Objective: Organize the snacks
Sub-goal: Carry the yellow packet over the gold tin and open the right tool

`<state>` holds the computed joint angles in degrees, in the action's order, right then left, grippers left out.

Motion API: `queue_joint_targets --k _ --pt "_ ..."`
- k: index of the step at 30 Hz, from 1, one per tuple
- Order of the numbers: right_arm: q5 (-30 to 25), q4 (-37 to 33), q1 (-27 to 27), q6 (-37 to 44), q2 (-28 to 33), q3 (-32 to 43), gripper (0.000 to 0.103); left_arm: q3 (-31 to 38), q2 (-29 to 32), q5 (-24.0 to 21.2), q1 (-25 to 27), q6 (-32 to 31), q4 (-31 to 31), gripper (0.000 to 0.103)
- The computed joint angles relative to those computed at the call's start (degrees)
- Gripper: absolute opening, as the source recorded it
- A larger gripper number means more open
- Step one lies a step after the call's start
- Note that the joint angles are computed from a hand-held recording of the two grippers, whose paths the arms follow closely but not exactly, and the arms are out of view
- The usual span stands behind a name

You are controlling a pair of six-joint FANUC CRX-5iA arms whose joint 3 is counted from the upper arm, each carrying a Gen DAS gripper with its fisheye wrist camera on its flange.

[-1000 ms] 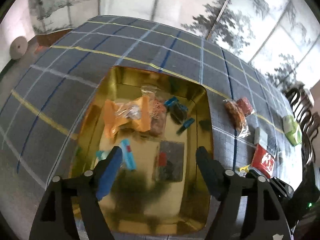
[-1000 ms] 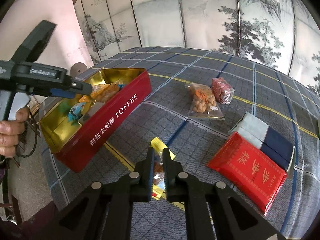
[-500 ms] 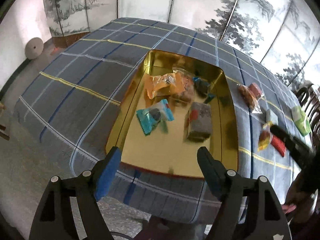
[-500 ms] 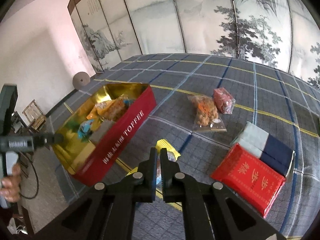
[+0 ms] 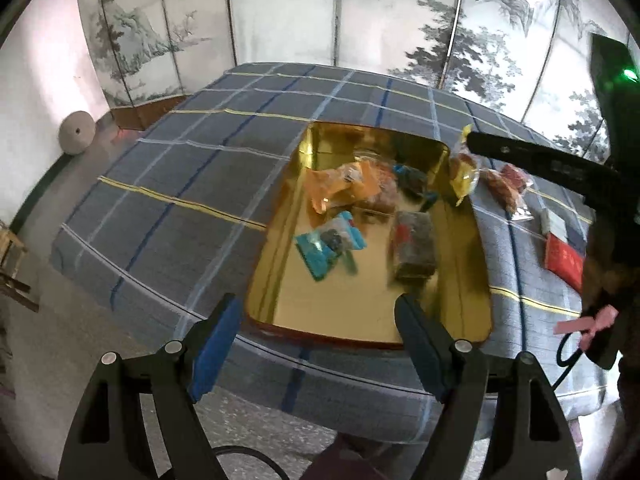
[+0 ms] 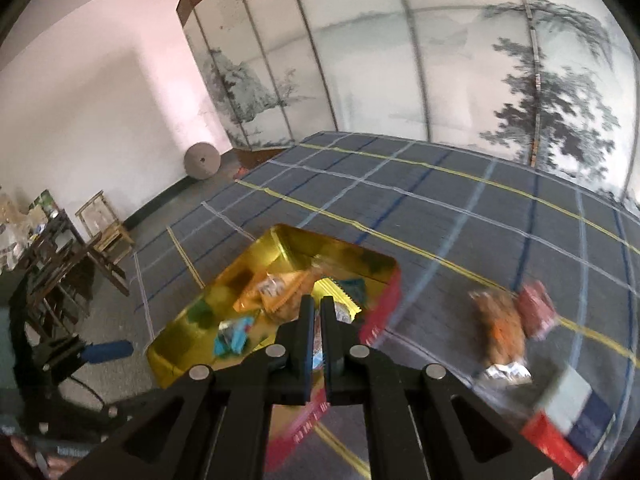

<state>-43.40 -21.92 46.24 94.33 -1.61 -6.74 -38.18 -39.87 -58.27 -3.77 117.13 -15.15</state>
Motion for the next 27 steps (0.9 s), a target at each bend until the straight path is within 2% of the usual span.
queue_joint_targets --k 9,15,17,20,22,25,27 --pt "-1.07 5.51 3.48 -4.29 8.72 4.91 0.003 0.12 0.31 -0.03 0.65 1.4 -3.17 0.077" --pt "-0.05 11.44 6.07 -9.31 10.44 4.45 0.005 -0.52 0.04 0.06 2.08 -0.09 -1.98 0.078" --pt "0.02 12.01 6.33 -9.81 10.43 4.43 0.009 -0.52 -0.1 -0.11 2.07 -0.3 -1.78 0.078" --pt "2.03 13.7 7.04 -11.29 8.63 2.52 0.016 -0.65 -0.66 -0.13 1.9 -0.5 -1.39 0.078" --pt "5.13 15.88 7.79 -13.66 5.46 -1.0 0.027 -0.78 -0.91 -0.11 2.06 -1.94 -0.1 0.078" --pt "9.01 18.15 8.54 -16.46 0.14 -6.73 0.037 -0.09 -0.62 -0.02 -0.48 -1.55 -0.7 0.078" --pt "12.0 24.46 9.95 -22.16 -4.95 -13.21 0.039 0.87 0.46 -0.18 -2.86 -1.5 -1.07 0.078"
